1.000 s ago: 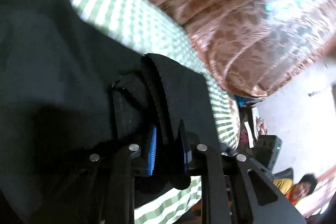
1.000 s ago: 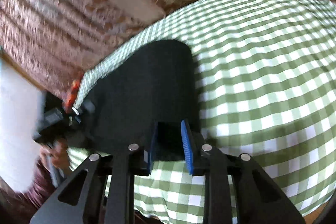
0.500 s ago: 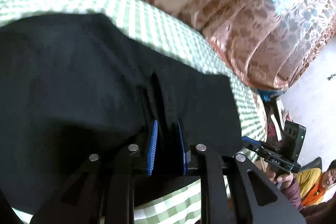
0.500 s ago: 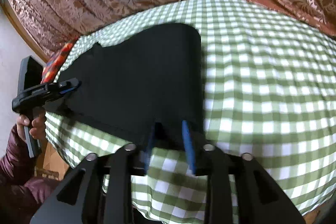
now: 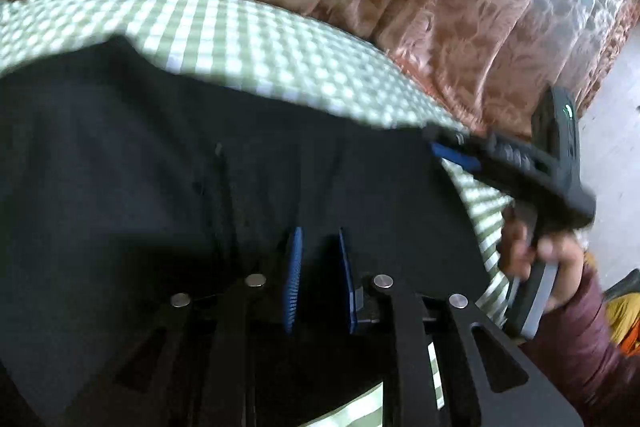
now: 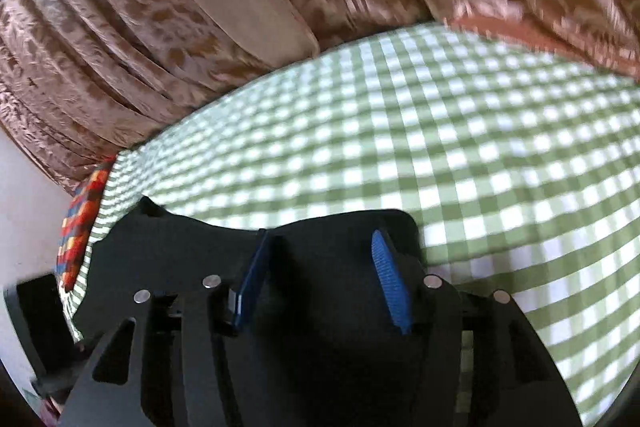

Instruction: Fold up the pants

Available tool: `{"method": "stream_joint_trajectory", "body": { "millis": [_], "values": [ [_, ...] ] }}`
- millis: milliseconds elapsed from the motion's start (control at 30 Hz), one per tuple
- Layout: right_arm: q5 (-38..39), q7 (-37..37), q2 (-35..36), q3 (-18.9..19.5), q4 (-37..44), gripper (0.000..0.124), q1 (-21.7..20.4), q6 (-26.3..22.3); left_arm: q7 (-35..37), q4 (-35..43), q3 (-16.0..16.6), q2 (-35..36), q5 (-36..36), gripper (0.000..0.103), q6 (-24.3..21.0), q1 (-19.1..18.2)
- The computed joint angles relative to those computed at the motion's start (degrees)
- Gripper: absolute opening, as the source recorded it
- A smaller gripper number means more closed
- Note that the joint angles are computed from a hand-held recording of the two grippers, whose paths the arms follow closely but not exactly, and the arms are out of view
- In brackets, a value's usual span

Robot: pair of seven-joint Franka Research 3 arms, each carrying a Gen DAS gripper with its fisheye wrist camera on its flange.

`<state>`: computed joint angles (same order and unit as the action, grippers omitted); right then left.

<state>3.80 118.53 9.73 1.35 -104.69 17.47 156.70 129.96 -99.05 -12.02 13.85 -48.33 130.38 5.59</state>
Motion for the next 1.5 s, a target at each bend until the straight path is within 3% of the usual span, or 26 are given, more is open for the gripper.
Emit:
{"method": "stream_joint_trajectory", "body": {
  "millis": [100,267,367,433,533,700,833,933,967,1067,1133,1433,1500],
  "values": [
    [-3.9,2.5,-0.7,-1.0,-3.2,0.052,1.1,4.8,3.9,-3.8,-0.1,-2.3,-3.7,0.017,2.1,0.3],
    [-7.9,5.5,-1.0,-1.4,-3.3,0.053,1.8,4.5,1.1,-1.7,0.6,-1.7,-4.6,0.017,-0.3,0.1],
    [-9.0,6.5,-0.4,-1.5,-1.1,0.054,1.9,1.5,0.9,-0.7,0.8,-2.1,-4.8,0.017,0.3,-0.1],
    [-15.1,10.8,-0.7,-2.5,1.0,0.055,3.5,-1.8,-2.3,0.8,1.4,-1.4,-2.6,0.017,1.8,-0.5],
    [-19.2,11.7,-1.3,-1.5,2.1,0.052,4.2,-1.1,-3.2,1.0,1.6,-1.6,-4.2,0.017,1.5,1.0],
    [-7.9,-1.8,1.6,3.2,6.1,0.044,3.5,-0.5,-4.7,-2.1,3.1,-4.0,-3.4,0.017,3.8,2.2],
    [-1.7,-7.8,8.0,4.5,14.1,0.045,5.2,-4.5,-5.7,-5.0,4.3,-5.8,-3.0,0.017,4.8,3.0],
    [-2.7,-7.1,12.4,3.0,19.2,0.055,8.6,-7.7,-5.6,-7.4,5.2,-7.4,-2.5,0.017,5.8,3.3],
    [-4.9,-6.4,13.3,2.0,20.2,0.064,10.2,-8.1,-5.6,-8.3,5.5,-8.0,-2.7,0.017,5.8,3.4],
    [-15.8,-3.0,14.9,-2.5,21.1,0.078,16.0,-9.3,-6.0,-10.7,6.6,-9.6,-3.1,0.017,6.2,3.6],
    [-22.6,-1.3,15.6,-4.6,21.4,0.079,18.6,-10.7,-6.8,-11.8,7.4,-10.4,-3.5,0.017,6.1,3.9],
    [-20.4,0.7,12.7,-2.1,18.0,0.084,15.8,-7.6,-13.5,-17.1,12.7,-15.4,-6.5,0.017,10.0,7.0],
    [-18.8,1.1,11.2,-1.5,16.7,0.084,15.0,-6.7,-16.0,-17.8,14.0,-15.9,-7.6,0.039,11.2,8.0]
  ]
}}
